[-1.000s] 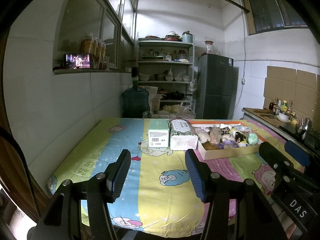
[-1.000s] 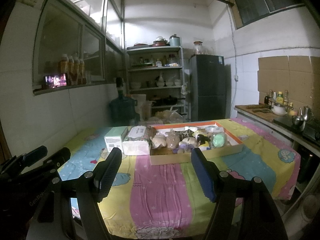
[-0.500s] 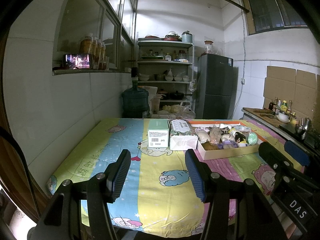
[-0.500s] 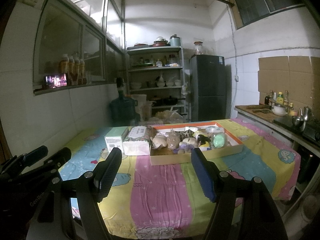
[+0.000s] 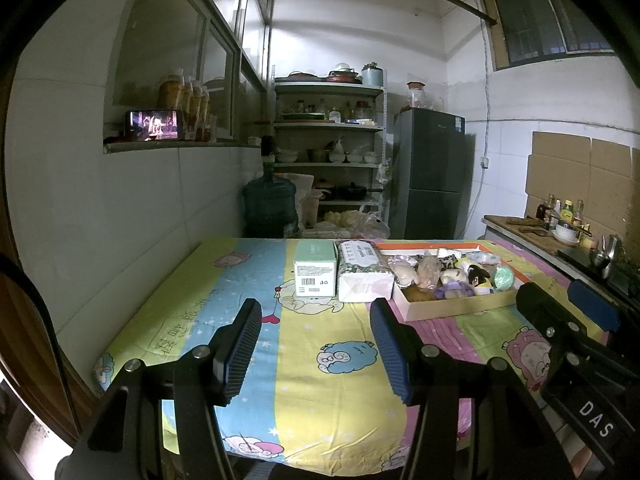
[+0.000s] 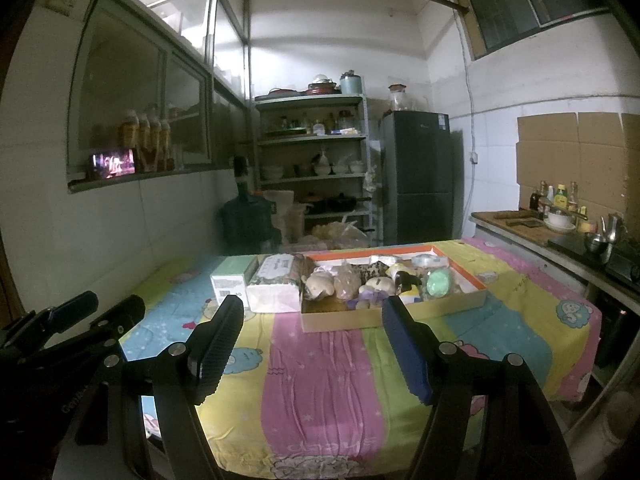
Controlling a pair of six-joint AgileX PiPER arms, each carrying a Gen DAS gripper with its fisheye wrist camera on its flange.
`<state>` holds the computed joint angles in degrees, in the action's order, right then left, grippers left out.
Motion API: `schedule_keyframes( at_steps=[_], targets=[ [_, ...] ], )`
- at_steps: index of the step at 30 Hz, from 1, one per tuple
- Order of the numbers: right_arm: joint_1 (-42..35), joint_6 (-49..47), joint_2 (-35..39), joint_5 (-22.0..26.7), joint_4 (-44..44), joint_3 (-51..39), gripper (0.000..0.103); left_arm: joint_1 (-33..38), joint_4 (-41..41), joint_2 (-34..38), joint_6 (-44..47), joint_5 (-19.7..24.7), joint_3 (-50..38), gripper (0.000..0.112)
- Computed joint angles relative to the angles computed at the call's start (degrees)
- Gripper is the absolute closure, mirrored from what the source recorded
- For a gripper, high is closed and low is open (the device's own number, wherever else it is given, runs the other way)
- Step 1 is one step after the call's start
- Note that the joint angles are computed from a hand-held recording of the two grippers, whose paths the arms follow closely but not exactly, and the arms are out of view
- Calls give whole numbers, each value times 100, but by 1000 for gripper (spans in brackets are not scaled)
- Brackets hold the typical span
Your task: Organize soft objects
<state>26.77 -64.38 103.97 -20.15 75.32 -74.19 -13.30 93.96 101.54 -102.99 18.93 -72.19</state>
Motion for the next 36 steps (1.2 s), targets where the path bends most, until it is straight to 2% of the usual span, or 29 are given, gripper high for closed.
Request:
schedule_keyframes(
  at_steps=[36],
  targets=[
    [30, 120, 27, -44, -104, 8, 29, -27, 17, 21, -24, 32, -13, 56]
  ],
)
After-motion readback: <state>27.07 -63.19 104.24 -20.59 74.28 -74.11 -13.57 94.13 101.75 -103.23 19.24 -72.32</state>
